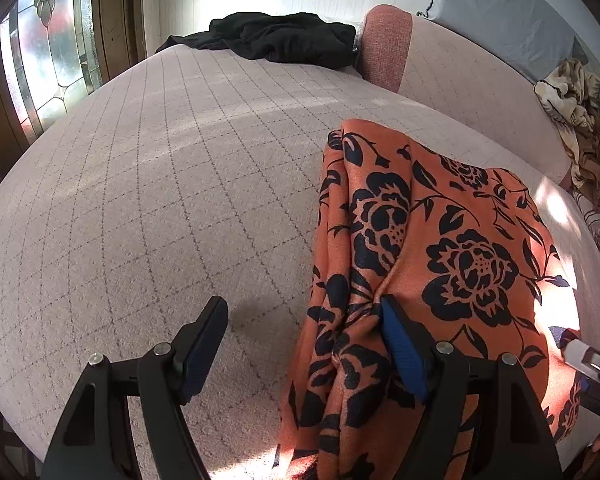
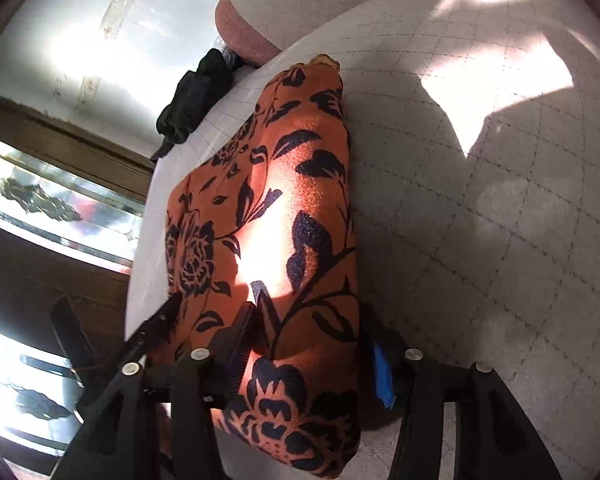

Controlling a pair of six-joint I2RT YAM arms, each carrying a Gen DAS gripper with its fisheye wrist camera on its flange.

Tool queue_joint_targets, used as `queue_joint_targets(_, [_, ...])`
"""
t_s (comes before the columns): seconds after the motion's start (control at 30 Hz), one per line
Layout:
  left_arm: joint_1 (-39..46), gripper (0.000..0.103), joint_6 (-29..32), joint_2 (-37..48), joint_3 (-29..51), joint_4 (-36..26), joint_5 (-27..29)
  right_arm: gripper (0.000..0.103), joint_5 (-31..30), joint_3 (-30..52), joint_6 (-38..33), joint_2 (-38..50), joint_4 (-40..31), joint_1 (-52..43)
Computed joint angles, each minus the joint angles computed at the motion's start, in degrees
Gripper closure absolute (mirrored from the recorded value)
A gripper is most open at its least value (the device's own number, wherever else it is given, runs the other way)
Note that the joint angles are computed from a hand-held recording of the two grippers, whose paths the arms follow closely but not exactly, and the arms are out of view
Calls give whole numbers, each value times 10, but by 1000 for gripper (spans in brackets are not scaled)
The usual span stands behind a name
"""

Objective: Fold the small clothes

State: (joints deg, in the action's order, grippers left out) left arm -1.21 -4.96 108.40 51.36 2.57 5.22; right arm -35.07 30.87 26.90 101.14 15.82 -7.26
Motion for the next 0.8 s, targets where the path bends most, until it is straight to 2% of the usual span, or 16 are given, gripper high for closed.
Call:
queue_joint_targets(0.03, [1, 25, -1, 2, 4, -3, 1, 32, -7, -16, 0, -19, 9, -5])
queue_joint_targets(0.07, [1, 25, -1, 2, 4, -4, 1, 29, -14, -28, -8, -35, 12, -9])
queue_joint_targets(0.13, [2, 25, 0, 1, 4, -3, 4, 31, -10, -34, -32, -36, 9, -7])
queue_joint_targets(0.17, [6, 25, -1, -3, 5, -11, 13, 41, 6, -20, -42, -17, -13, 5])
queue_joint_targets(0.2, [11, 27, 0, -19, 3, -28, 22, 69, 8, -6, -53, 8, -30, 12])
queue_joint_targets(0.27, [25, 28, 13, -89, -38, -28, 39, 69, 34, -26, -52, -9, -9, 23])
queue_joint_targets(0.33, [36, 28, 25, -156, -93, -5, 50, 64, 52, -37, -51, -27, -3, 34])
queue_joint_targets(0.37, [36, 28, 36, -160, -99, -19, 46, 62, 43, -40, -50, -23, 3, 29])
queue_joint_targets(0.4, [36, 28, 48, -135, -89, -46, 41, 49, 29, -40, -49, -18, 3, 20])
queue_joint_targets(0.43, [41, 28, 56, -86, -64, -80, 47, 42, 19, -42, -46, -17, 2, 13])
queue_joint_targets(0.5, [66, 29, 45, -63, -63, -73, 88, 42, 21, -51, -49, -39, -4, 15])
queue_joint_targets(0.53, [60, 34, 49, -82, -63, -86, 72, 42, 27, -57, -61, -63, -18, 15])
queue_joint_targets(0.6, [51, 35, 61, -103, -77, -74, 56, 42, 49, -68, -80, -123, -45, 16])
queue_joint_targets(0.67, [61, 36, 56, -93, -69, -97, 78, 39, 56, -63, -94, -165, -70, 6])
queue_joint_targets(0.8, [89, 36, 46, -126, -66, -120, 113, 36, 30, -17, -98, -171, -92, 8])
